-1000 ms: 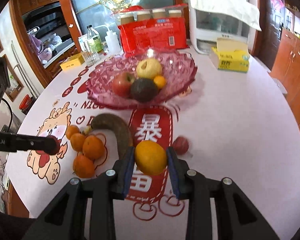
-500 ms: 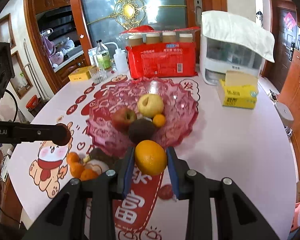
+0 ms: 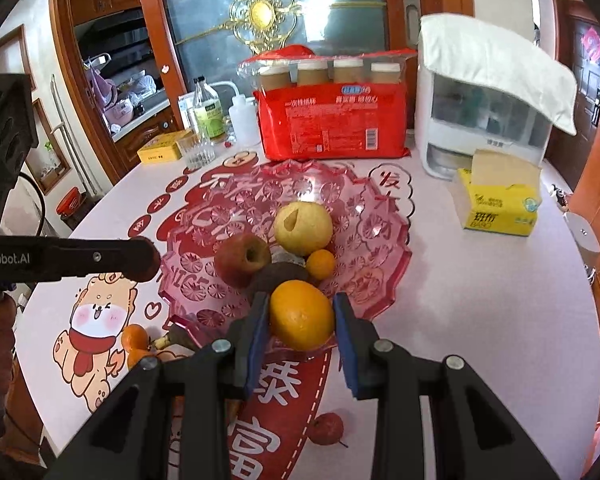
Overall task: Organize fruits
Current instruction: 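Carry the red fruit and orange into the pink bowl and release both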
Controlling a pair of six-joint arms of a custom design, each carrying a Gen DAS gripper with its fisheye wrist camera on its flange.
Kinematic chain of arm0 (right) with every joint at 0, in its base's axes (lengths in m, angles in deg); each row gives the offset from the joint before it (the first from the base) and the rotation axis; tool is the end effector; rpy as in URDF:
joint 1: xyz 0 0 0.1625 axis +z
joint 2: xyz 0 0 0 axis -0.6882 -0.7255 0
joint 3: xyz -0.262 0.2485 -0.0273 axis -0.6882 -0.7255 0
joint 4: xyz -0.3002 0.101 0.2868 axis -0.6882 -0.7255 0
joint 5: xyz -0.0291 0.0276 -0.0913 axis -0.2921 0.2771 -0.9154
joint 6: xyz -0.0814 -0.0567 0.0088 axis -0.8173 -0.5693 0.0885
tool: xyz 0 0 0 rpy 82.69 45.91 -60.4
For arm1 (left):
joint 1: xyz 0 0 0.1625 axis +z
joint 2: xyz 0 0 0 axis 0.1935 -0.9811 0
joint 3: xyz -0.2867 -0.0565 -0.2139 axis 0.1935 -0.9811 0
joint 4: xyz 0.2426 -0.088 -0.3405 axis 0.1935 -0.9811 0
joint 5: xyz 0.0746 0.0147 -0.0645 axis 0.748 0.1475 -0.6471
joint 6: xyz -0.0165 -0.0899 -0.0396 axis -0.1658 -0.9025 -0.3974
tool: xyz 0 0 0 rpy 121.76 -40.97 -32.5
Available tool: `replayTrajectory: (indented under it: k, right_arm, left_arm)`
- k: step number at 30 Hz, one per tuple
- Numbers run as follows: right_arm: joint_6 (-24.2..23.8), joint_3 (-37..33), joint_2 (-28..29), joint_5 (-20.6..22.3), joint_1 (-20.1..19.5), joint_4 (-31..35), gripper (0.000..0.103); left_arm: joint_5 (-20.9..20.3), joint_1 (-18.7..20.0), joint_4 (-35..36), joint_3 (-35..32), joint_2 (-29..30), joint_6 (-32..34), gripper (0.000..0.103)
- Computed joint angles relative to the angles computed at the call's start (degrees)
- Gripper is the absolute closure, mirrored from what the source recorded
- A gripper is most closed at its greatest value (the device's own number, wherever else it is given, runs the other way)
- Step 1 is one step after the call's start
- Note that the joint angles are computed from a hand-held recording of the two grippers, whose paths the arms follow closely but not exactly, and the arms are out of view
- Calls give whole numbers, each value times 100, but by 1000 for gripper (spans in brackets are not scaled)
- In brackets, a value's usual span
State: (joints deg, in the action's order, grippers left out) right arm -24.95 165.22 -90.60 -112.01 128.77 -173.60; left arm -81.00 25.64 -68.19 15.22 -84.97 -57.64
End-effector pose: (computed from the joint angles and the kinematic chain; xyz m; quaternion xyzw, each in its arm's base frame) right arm 0.0746 -0.5212 0.2941 0.3304 -0.8978 0.2172 0.1942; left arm -0.3452 -0.5053 0.0308 -0.0274 0.9379 -0.2755 0.2088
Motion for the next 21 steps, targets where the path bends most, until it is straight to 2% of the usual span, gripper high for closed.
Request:
replayTrajectory:
  k: [9,11,12,13,15,21]
  right_arm:
    - [132,-203,400,-15,-99,62,70]
    - [175,-236,462,-16,-117,60,70]
    - [181,-249,481,-23,-118,84,70]
    - [182,-258,496,-43,-112,103,67]
    - [196,-253,498,-61,-107,84,55]
    - [247,-136,293,97,-105,3,45]
  left_arm:
    - [-209,288,70,-301,370,95,73]
    - [-198,318,146,-368,428,119,71]
    - [-186,320,138,-366,432,120,65]
    - [-182,317,141,-374,435,123,58]
    - [-180,301,153,-369,424,149,53]
    - [-81,122,292,-271,278,81,51]
